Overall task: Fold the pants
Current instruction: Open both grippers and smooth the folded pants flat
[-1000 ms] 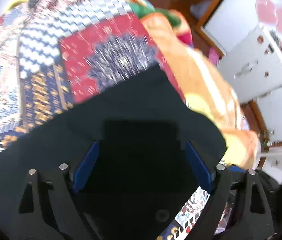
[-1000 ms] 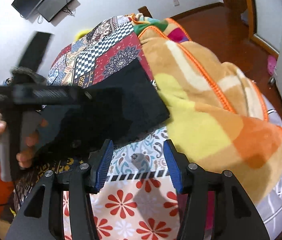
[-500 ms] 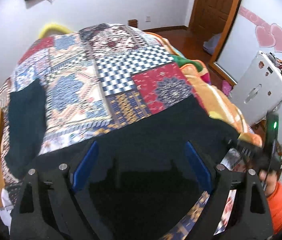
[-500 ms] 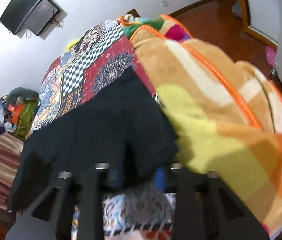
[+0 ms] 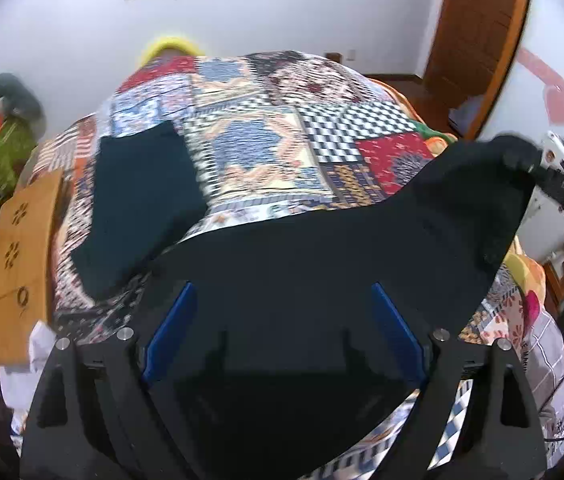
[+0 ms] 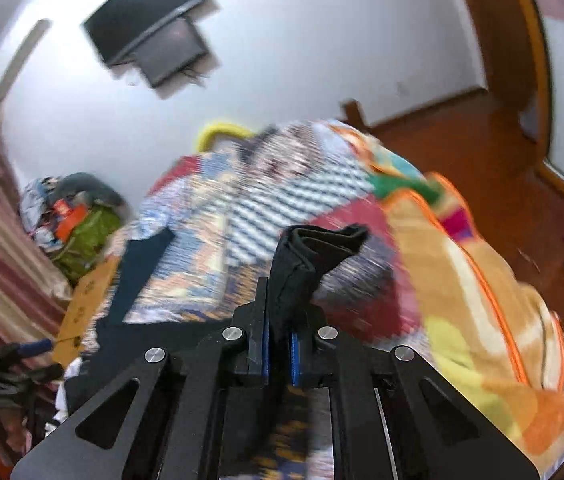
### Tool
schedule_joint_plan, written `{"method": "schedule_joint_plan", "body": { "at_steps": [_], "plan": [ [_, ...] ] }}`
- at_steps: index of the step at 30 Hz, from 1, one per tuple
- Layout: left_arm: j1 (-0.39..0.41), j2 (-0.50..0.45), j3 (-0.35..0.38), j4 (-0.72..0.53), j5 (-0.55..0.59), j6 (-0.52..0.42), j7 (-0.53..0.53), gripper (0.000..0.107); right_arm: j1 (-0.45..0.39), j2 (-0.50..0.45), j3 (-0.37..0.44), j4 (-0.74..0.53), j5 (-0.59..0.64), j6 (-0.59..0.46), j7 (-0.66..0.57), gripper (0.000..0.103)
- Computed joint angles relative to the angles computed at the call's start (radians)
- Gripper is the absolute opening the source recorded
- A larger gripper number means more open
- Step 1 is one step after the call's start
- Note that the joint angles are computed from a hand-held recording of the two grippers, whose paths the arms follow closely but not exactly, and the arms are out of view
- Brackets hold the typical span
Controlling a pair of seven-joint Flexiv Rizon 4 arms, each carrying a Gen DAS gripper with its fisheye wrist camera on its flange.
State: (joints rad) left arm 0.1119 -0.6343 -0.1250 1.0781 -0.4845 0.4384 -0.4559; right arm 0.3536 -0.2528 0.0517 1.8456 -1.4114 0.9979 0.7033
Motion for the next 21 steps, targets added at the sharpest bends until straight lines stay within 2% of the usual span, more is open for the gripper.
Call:
{"method": "schedule_joint_plan", "body": {
  "at_steps": [5,8,12,15,17,19,20,21],
  "plan": [
    [0.053,-0.01,-0.004,-0.009,-0.045,0.014,0.017,0.09,0.04,-0.098,-0.021,-0.18,0.003,0.052,-0.124,0.006],
    [0.082,-0.016,-0.003,-0.012,-0.068,0.027,0.025,0.091,0.086,-0.185,-0.044,-0.315,0.066,0.082,-0.25,0.006],
    [0.111,-0.016,0.0,0.001,-0.086,0.056,0.035,0.092,0.133,-0.322,-0.042,-0.493,0.21,0.135,-0.469,0.006],
    [0.128,-0.028,0.009,-0.012,-0.086,0.046,0.009,0.092,0.149,-0.456,0.025,-0.643,0.386,0.126,-0.708,0.006],
    [0.136,-0.04,0.016,-0.027,-0.077,0.038,-0.014,0.092,0.159,-0.524,0.069,-0.717,0.48,0.096,-0.823,0.006],
    [0.143,-0.048,0.021,-0.034,-0.068,0.037,-0.029,0.092,0.164,-0.601,0.149,-0.816,0.595,0.02,-1.005,0.007],
    [0.147,-0.048,0.021,-0.033,-0.066,0.039,-0.032,0.092,0.165,-0.627,0.211,-0.868,0.684,-0.067,-1.13,0.007],
    [0.148,-0.055,0.024,-0.041,-0.061,0.037,-0.043,0.092,0.169,-0.65,0.241,-0.903,0.707,-0.116,-1.189,0.01]
  ]
}}
